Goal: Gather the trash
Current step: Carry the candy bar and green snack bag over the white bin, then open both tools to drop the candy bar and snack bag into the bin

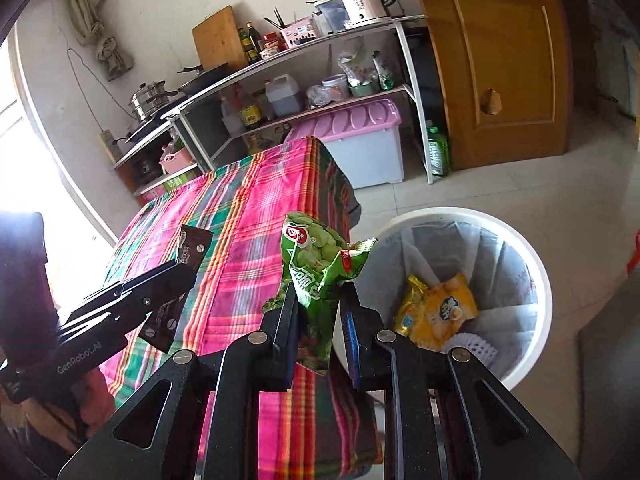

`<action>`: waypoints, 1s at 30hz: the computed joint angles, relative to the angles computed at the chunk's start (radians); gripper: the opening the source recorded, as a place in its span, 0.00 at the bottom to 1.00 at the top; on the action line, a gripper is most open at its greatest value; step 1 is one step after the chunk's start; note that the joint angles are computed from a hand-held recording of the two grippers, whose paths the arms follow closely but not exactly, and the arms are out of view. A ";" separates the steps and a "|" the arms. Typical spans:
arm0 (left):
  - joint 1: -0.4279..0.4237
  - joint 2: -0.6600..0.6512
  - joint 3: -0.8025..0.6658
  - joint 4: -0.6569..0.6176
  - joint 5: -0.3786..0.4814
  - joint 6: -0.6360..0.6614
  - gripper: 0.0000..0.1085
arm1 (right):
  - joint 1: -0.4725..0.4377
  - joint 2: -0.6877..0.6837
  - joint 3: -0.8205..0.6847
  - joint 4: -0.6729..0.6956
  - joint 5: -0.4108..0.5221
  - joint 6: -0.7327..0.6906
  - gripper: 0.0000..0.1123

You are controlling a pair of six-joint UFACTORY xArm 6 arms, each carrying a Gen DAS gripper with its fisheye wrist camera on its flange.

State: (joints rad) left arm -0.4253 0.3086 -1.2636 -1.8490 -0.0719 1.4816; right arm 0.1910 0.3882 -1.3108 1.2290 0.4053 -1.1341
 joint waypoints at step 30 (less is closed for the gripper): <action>-0.016 0.297 -0.202 1.044 0.143 -0.997 0.22 | -0.121 0.179 -0.134 -0.222 -0.016 0.252 0.19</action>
State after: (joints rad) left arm -0.4417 0.6051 -1.4656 -0.8054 0.0708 0.4843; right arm 0.0701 0.5670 -1.4444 1.0074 0.3891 -0.8819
